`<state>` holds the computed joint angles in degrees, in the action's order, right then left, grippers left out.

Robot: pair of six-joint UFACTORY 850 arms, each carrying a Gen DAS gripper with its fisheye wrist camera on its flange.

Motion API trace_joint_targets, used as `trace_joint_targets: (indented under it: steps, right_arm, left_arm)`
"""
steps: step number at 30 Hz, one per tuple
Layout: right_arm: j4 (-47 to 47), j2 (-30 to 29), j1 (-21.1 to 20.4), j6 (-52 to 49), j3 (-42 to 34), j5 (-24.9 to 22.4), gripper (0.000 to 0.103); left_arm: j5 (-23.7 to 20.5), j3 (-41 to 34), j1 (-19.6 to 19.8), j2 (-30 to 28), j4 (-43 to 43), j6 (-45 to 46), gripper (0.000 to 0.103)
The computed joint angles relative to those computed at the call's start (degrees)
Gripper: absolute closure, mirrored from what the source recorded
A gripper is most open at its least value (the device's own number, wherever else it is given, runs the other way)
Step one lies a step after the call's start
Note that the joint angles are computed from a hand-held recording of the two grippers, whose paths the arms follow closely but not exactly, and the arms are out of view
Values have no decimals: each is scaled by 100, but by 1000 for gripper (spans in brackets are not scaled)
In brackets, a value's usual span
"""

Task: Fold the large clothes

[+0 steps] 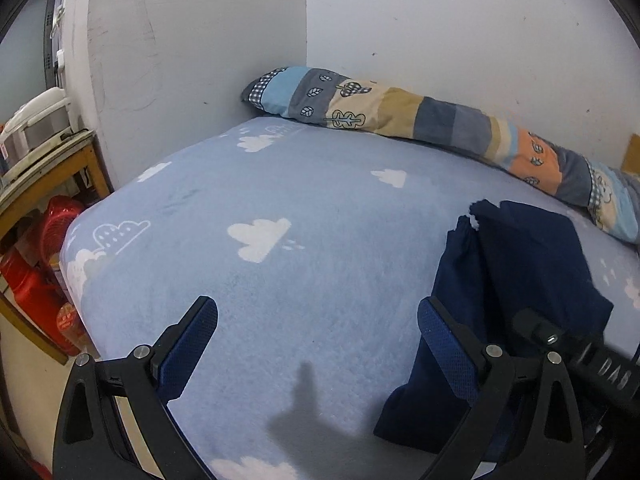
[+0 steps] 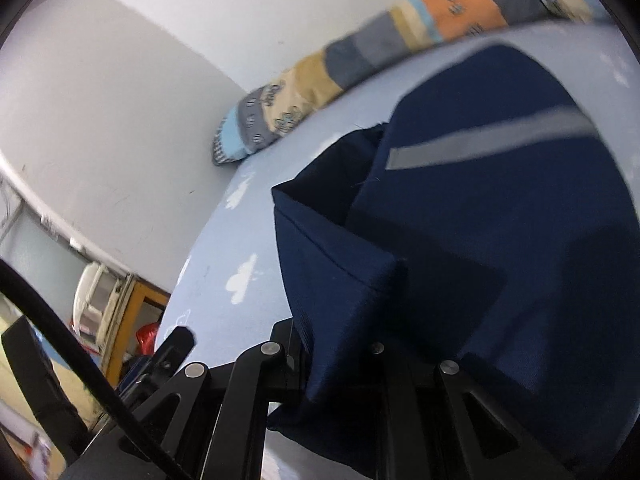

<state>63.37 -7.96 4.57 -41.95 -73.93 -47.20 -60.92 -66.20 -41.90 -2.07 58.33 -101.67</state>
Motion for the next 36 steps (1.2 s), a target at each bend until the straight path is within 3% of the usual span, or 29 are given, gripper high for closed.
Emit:
trace_joint_targets:
  steps: [3,6,7,8,9,10,15,17,18,22,23,28,32,34,36]
  right_arm:
    - [-882,38,458,396,7,450,90]
    - [-2344,-79,852,1090,98,921,81]
    - [-2525,-30,913,993,198,1031,80]
    - [-2466,40,921,692,276,1127,71]
    - [-2210,113,878,201,345,1035,64]
    - [-2003,158,810,-164,339,713,51]
    - [-705,386,-82,-1387,318,-824,50]
    - [-386,461,-400,-1635,244,-920,50]
    - [-423,514,-564,-1680,196,-844,51]
    - [-758,405,-909,-1863,-132,-524,86]
    - [-804,420,-941,-1892,-132,-493,88]
    - [-1046,511,-1095,-1967,229,-604,91]
    - [-1792,493,-815,-2042,640,16,95]
    - [-2092,466,-727,-2269,837,394,96]
    - [-2125,486,-720,-2398,865,485,98]
  left_arm:
    - [-100,-63,-4,-61,1,58,3]
    - [-55,-24,28,-33,-90,93,3]
    - [-9,23,50,12,-126,66,3]
    - [33,64,65,54,-133,16,3]
    - [71,112,79,107,-129,-79,3]
    - [91,133,84,133,-125,-142,3]
    - [427,153,103,163,-124,-248,3]
    - [497,101,54,110,-48,-214,3]
    - [532,73,28,81,-2,-183,3]
    - [932,-117,-20,-126,0,180,3]
    - [1117,-159,-16,-180,-60,340,3]
    - [1505,-451,-136,-544,-134,1023,3]
    - [1466,-586,-129,-737,-347,1403,3]
    - [1258,-736,-21,-941,-1011,1998,3]
    - [1189,-778,99,-1047,-1565,2395,3]
